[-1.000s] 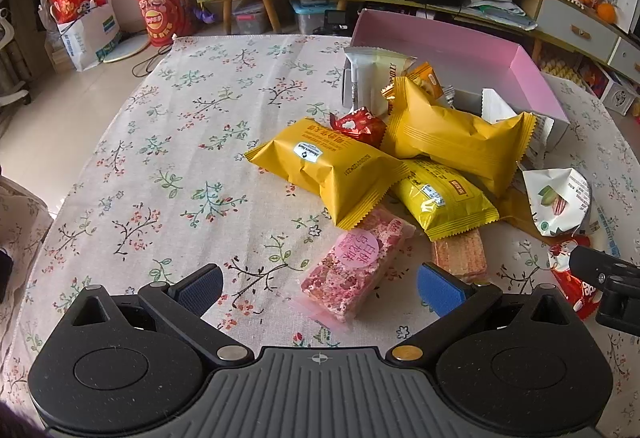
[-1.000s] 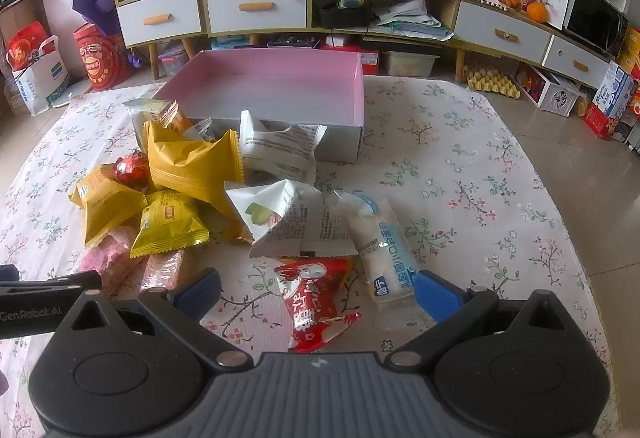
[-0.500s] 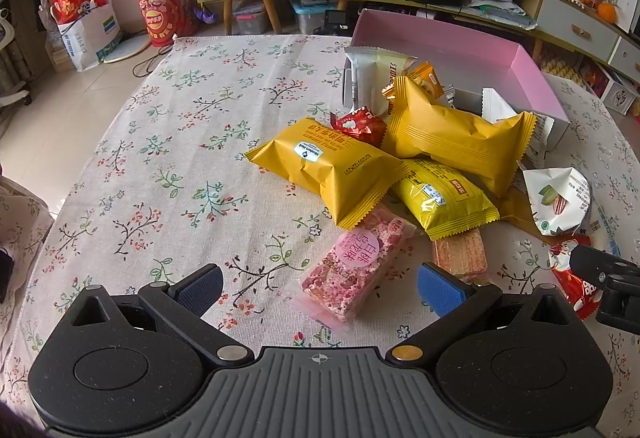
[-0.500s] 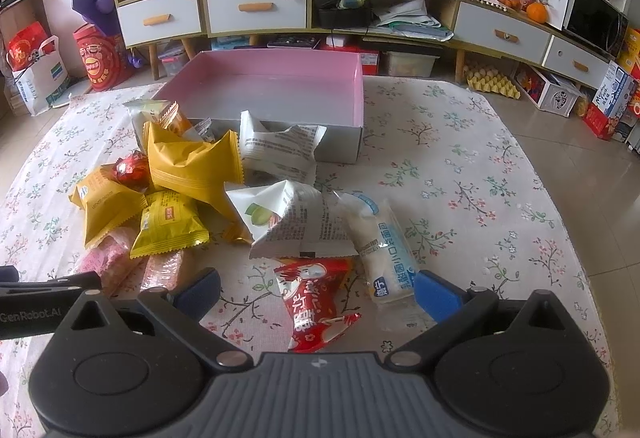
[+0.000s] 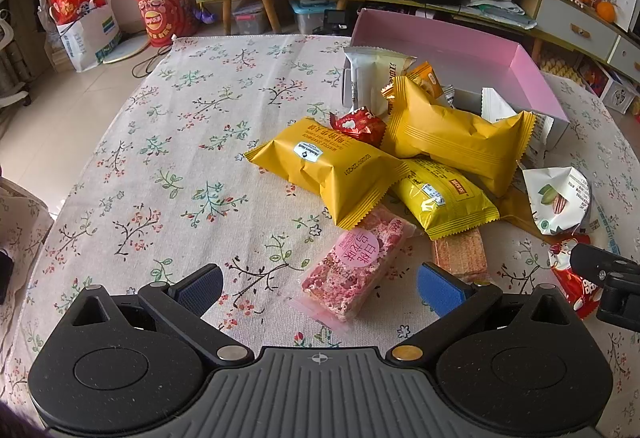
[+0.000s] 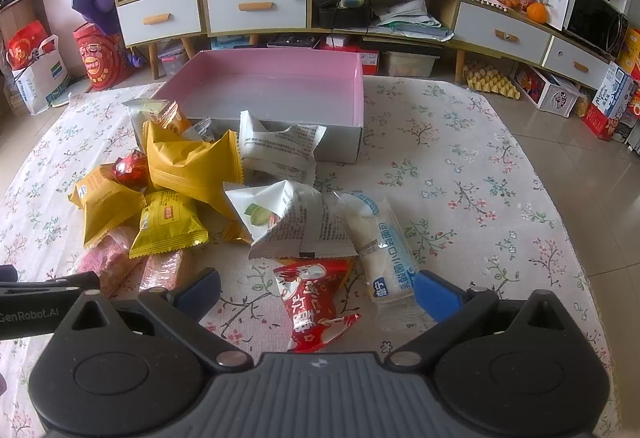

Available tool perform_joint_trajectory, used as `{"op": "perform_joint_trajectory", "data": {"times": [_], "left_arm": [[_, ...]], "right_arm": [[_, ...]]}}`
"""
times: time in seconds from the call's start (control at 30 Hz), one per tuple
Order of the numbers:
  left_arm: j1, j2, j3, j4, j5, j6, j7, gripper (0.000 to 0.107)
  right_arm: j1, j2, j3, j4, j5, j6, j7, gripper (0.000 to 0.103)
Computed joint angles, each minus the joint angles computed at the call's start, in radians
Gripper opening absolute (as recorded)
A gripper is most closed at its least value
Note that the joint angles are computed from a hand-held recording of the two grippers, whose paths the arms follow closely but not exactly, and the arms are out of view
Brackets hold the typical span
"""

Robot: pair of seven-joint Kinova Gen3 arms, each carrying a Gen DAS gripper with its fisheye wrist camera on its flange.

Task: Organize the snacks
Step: 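Reach the left gripper to the yellow sandwich pack and close on it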

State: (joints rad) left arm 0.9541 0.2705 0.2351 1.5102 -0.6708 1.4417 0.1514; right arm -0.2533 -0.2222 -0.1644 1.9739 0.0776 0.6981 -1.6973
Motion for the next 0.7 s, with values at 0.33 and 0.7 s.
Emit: {"op": "perform_joint_trajectory", "data": {"times": [0.33, 0.7], "left_arm": [[-0.020, -0.027, 0.006, 0.026, -0.012, -0.021, -0.037, 0.103], [-0.182, -0.131, 0.094, 0.133, -0.025, -0.204, -0.262, 0.103]], "right_arm": [[0.000, 0.011, 0.020, -0.016, -0.015, -0.006, 0.058, 0.090], [-0.006, 0.107, 0.192, -0.155, -0.347, 0.137, 0.465, 0.090]]}}
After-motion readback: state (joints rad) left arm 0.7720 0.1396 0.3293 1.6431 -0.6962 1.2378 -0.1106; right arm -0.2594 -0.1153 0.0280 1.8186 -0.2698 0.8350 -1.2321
